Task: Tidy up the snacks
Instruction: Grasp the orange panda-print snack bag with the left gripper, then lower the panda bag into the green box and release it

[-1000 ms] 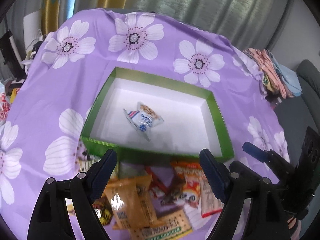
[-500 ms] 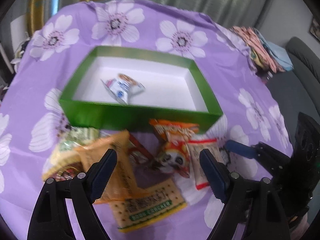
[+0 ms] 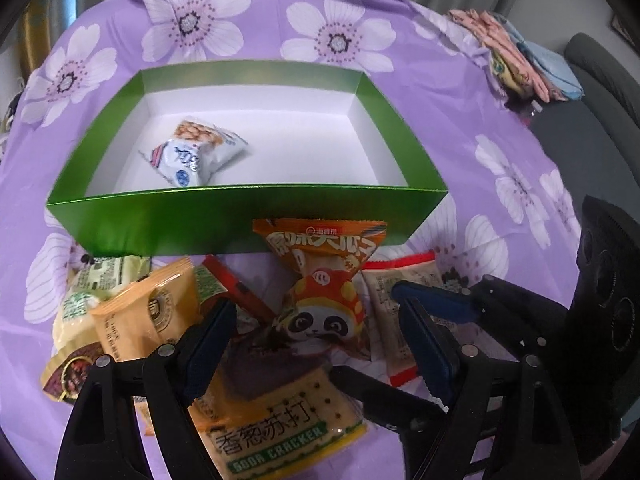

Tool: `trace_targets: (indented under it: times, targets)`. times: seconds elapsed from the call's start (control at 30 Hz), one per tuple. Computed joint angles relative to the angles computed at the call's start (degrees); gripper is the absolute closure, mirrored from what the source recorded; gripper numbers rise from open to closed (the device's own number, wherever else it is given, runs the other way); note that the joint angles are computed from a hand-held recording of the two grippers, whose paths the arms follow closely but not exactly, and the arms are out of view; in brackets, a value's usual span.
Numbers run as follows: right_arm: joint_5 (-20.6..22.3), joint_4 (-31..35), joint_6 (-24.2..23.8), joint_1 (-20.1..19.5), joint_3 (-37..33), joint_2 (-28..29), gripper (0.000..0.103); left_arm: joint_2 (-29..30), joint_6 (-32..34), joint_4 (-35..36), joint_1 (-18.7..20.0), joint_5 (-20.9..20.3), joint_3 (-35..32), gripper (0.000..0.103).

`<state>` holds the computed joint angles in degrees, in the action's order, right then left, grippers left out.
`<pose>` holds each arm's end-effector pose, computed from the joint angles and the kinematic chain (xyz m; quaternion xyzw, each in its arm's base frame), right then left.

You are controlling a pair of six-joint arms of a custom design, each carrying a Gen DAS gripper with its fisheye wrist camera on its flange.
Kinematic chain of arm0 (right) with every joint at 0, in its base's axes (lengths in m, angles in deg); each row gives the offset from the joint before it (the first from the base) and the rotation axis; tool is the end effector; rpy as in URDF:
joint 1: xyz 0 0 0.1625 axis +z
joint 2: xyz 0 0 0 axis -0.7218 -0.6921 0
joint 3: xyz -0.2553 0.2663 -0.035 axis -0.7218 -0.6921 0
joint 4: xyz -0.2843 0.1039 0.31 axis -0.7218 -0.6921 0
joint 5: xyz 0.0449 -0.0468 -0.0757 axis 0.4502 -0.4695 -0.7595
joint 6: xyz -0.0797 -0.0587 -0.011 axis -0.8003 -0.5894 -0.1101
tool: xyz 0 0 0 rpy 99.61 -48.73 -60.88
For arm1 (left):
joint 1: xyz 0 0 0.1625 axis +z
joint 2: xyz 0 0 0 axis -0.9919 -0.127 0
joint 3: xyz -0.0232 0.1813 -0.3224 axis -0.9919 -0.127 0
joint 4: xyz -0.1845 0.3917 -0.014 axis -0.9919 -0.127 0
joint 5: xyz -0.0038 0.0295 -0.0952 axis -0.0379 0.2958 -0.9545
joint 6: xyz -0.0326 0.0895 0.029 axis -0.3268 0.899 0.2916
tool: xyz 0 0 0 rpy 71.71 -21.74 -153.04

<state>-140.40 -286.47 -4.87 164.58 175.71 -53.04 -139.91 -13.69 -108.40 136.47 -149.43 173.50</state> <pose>0.2925 -0.3976 0.0315 0.0919 -0.8994 0.3505 0.2447 -0.1665 -0.5059 0.1966 0.4071 0.8990 -0.0507 0.1531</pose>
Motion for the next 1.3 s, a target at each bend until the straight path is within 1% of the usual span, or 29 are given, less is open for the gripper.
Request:
trace_targets:
  times: [0.03, 0.07, 0.1, 0.17, 0.2, 0.23, 0.37, 0.57, 0.67, 0.73, 0.87, 1.13, 1.3]
  targets:
    - [0.5, 0.0, -0.3, -0.2, -0.2, 0.2, 0.038, 0.2, 0.2, 0.1, 0.1, -0.1, -0.2, 0.021]
    - [0.9, 0.0, -0.5, -0.4, -0.3, 0.2, 0.040, 0.5, 0.3, 0.3, 0.2, -0.2, -0.4, 0.026]
    - [1.5, 0.1, -0.8, -0.7, -0.5, 0.3, 0.046, 0.9, 0.1, 0.7, 0.4, -0.4, -0.8, 0.029]
    - [2.1, 0.9, -1.1, -1.1, -0.9, 0.5, 0.052, 1.8, -0.6, 1.9, 0.8, -1.1, -1.7, 0.043]
    - [2.1, 1.5, -1.0, -1.3, -1.3, 0.7, 0.056, 2.2, -0.8, 2.4, 1.0, -1.1, -2.1, 0.046]
    - [2.2, 1.9, -1.0, -1.5, -1.6, 0.8, 0.057, 2.4, -0.9, 2.8, 1.2, -1.2, -2.3, 0.049]
    - [2.5, 2.4, -1.4, -1.8, -1.7, 0.7, 0.060, 2.8, -2.3, 3.5, 1.9, -2.5, -3.1, 0.054]
    - [2.3, 2.9, -1.8, -1.9, -1.6, 0.5, 0.065, 2.7, -3.1, 3.9, 2.3, -3.2, -3.3, 0.055]
    - [2.1, 2.0, -2.4, -1.5, -1.6, 0.9, 0.071, 2.3, -3.5, 3.8, 2.1, -3.5, -3.1, 0.056]
    - [1.7, 1.5, -2.9, -1.1, -1.8, 1.2, 0.073, 1.6, -3.9, 3.7, 1.9, -3.5, -2.7, 0.056]
    - [1.8, 0.2, -3.0, -0.4, -1.3, 0.7, 0.074, -0.1, -4.2, 3.2, 1.1, -3.9, -1.8, 0.057]
    - [-2.3, -2.4, -5.5, 3.9, -1.5, -0.8, 0.074, -4.6, -2.6, 0.1, -2.1, -5.4, 0.1, 0.057]
    - [-4.0, -4.1, -7.9, 5.4, -2.2, -1.3, 0.074, -5.3, -1.8, -1.7, -3.4, -5.9, -0.1, 0.057]
